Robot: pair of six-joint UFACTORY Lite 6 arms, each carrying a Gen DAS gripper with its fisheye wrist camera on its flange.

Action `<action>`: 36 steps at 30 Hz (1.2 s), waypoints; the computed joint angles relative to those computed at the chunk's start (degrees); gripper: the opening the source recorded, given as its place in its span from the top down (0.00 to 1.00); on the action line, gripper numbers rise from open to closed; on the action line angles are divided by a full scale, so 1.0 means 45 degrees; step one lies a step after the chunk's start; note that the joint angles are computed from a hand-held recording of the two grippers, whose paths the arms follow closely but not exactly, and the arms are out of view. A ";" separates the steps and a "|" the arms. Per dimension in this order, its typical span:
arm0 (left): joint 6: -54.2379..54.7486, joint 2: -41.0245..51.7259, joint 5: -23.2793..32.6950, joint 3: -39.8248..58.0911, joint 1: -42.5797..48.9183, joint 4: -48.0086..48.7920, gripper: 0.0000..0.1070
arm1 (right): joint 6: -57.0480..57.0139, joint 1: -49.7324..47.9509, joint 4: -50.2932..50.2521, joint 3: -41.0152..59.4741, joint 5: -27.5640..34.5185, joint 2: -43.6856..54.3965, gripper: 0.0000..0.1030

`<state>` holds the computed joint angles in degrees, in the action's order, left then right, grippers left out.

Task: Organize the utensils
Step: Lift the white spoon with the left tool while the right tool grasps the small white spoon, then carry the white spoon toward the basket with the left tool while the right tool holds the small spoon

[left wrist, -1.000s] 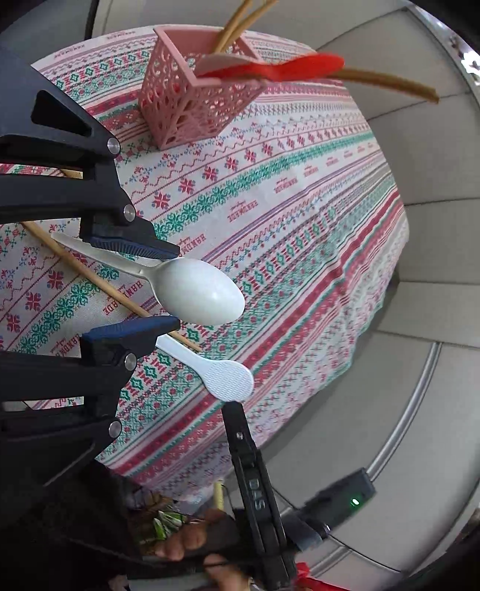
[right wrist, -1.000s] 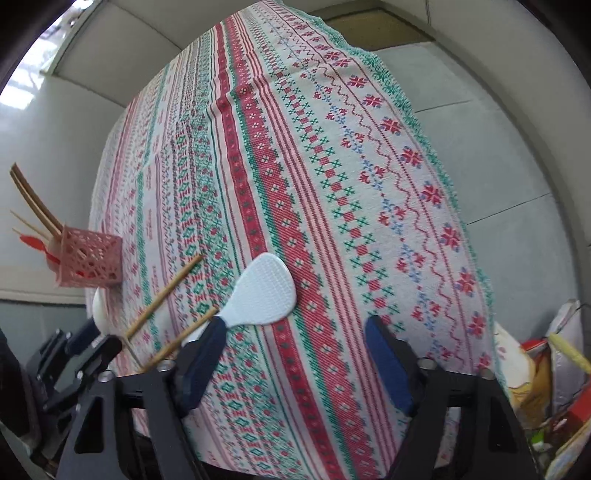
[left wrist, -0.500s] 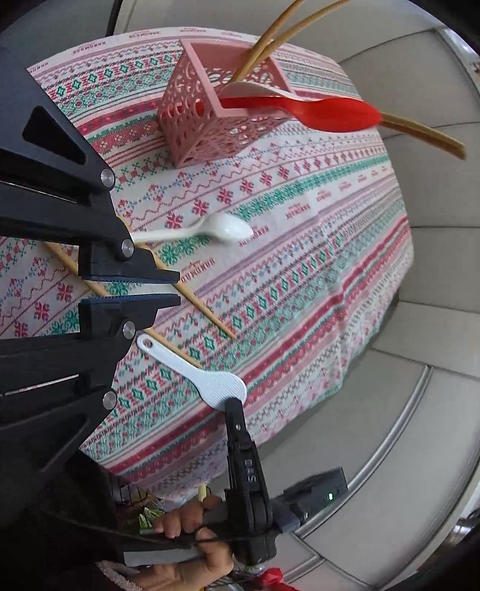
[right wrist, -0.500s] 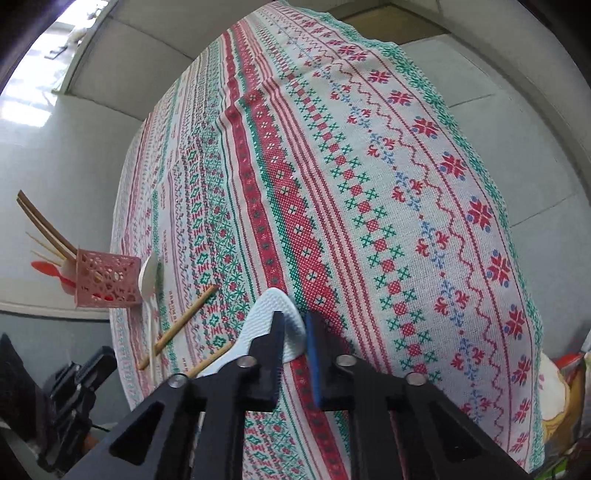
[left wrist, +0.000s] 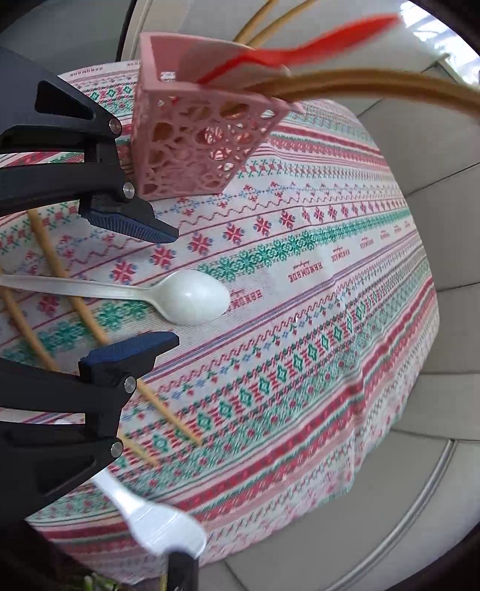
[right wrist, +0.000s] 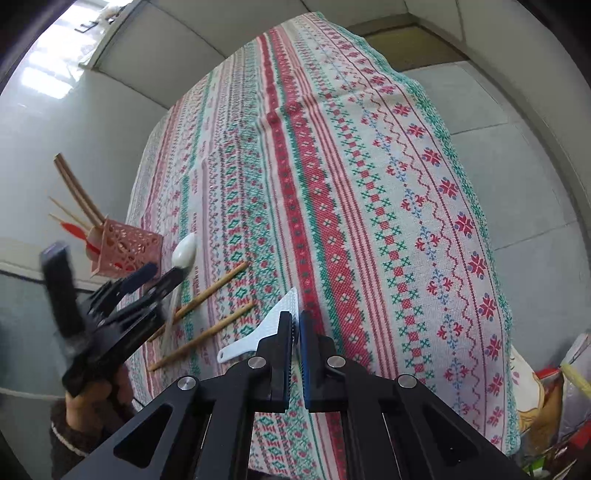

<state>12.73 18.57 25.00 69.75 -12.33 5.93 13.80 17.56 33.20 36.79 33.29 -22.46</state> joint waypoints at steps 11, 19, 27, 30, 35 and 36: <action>-0.4575 0.2417 0.1256 0.2710 -0.0877 0.2311 0.65 | -0.0696 -0.0824 0.0136 -0.0152 0.1382 -0.1746 0.96; -0.3518 0.2225 0.1325 0.2681 -0.0781 0.1296 0.66 | -0.2289 -0.1944 0.1139 -0.0590 0.1911 -0.1120 0.81; 0.0355 -0.0129 0.1560 0.1307 -0.0007 -0.2542 0.66 | -0.3422 -0.2505 0.1980 -0.1009 0.2096 0.0188 0.54; 0.1909 -0.0851 0.1879 0.1027 0.0417 -0.4154 0.66 | -0.3260 -0.2329 0.1911 -0.1105 0.1909 0.0190 0.37; 0.4360 -0.2215 0.2552 0.0362 0.1385 -0.6924 0.66 | -0.3809 -0.1762 0.2858 -0.1206 0.1642 0.0655 0.52; 0.4869 -0.2323 0.2761 0.0341 0.1611 -0.7457 0.66 | -0.4004 -0.1602 0.3106 -0.1183 0.1524 0.0825 0.53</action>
